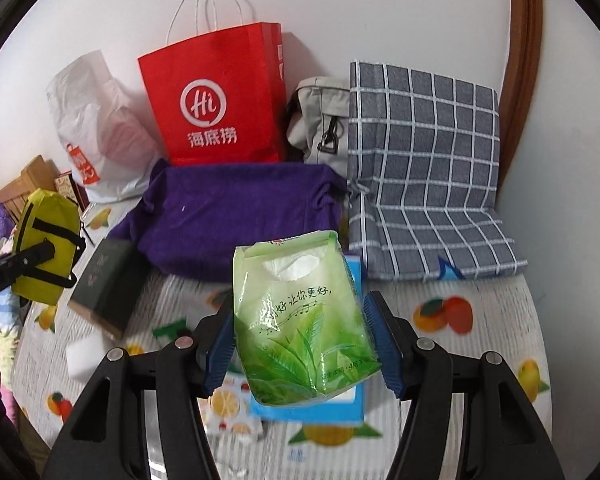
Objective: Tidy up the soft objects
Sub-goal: 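Carry the yellow pouch with the left tool while the right tool carries the green packet, then release the yellow pouch onto the towel with the left tool while the right tool releases the packet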
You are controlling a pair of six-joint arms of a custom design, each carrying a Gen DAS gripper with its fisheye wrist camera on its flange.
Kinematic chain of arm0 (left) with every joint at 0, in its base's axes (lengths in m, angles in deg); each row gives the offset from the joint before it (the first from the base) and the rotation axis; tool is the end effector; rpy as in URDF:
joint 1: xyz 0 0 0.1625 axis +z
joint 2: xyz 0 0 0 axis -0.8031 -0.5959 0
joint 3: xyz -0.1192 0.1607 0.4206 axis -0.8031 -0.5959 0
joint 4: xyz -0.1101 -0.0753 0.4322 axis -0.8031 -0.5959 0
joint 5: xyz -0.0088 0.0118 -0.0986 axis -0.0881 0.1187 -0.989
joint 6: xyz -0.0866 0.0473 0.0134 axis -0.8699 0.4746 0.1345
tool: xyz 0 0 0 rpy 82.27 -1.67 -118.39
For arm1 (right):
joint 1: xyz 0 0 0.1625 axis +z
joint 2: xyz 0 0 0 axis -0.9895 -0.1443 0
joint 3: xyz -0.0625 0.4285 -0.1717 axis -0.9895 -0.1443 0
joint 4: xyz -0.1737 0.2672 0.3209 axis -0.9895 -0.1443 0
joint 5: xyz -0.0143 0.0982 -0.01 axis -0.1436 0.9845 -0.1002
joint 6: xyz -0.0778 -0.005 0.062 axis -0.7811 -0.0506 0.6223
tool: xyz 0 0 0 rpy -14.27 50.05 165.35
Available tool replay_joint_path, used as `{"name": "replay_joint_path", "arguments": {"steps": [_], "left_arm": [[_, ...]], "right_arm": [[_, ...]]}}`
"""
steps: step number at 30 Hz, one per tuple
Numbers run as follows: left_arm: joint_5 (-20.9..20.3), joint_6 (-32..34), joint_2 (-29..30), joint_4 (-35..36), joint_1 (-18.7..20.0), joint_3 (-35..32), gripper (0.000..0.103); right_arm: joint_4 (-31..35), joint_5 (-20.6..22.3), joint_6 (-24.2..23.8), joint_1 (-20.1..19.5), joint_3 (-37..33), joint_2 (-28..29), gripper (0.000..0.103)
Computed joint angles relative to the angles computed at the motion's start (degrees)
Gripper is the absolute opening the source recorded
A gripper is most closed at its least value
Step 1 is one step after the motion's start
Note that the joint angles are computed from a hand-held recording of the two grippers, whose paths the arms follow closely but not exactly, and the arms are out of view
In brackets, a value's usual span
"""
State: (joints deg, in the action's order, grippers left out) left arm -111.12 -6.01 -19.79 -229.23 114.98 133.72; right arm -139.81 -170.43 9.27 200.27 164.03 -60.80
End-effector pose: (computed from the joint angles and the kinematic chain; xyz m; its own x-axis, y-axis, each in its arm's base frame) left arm -0.0890 -0.5902 0.4423 -0.8195 -0.0107 -0.5730 0.3848 0.7306 -0.5641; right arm 0.4085 -0.6100 0.0888 -0.7373 -0.1844 0.6500 -0.5434 0.7335 -0.4083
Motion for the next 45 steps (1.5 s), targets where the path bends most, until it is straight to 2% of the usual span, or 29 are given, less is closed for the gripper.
{"name": "replay_joint_path", "arguments": {"steps": [12, 18, 22, 28, 33, 40, 45], "left_arm": [[-1.25, -0.36, 9.02, 1.66, 2.72, -9.81, 0.010], [-5.76, -3.44, 13.29, 5.16, 5.70, -16.74, 0.010], [-8.17, -5.81, 16.75, 8.69, 7.69, -22.39, 0.010], [-10.28, -6.56, 20.82, 9.66, 10.06, -27.04, 0.010], [-8.68, -6.66, 23.79, 12.29, 11.36, -30.60, 0.010], [-10.79, -9.72, 25.50, 16.48, 14.00, -33.67, 0.011], [-15.84, -11.31, 26.15, 17.17, 15.97, -34.85, 0.011]], "right_arm": [[3.73, 3.69, -3.81, -1.74, -11.37, 6.07, 0.061], [10.34, 5.95, -2.92, -3.19, -18.53, 9.50, 0.060], [13.70, 6.00, -4.36, -3.41, -25.14, 12.78, 0.060], [16.28, 7.11, -6.34, -4.29, -32.76, 17.35, 0.061], [21.60, 6.21, -6.35, -5.53, -37.72, 20.70, 0.060], [27.54, 5.18, -3.82, -6.97, -40.15, 22.58, 0.060], [30.39, 5.95, -2.30, -7.49, -40.59, 22.70, 0.060]]}}
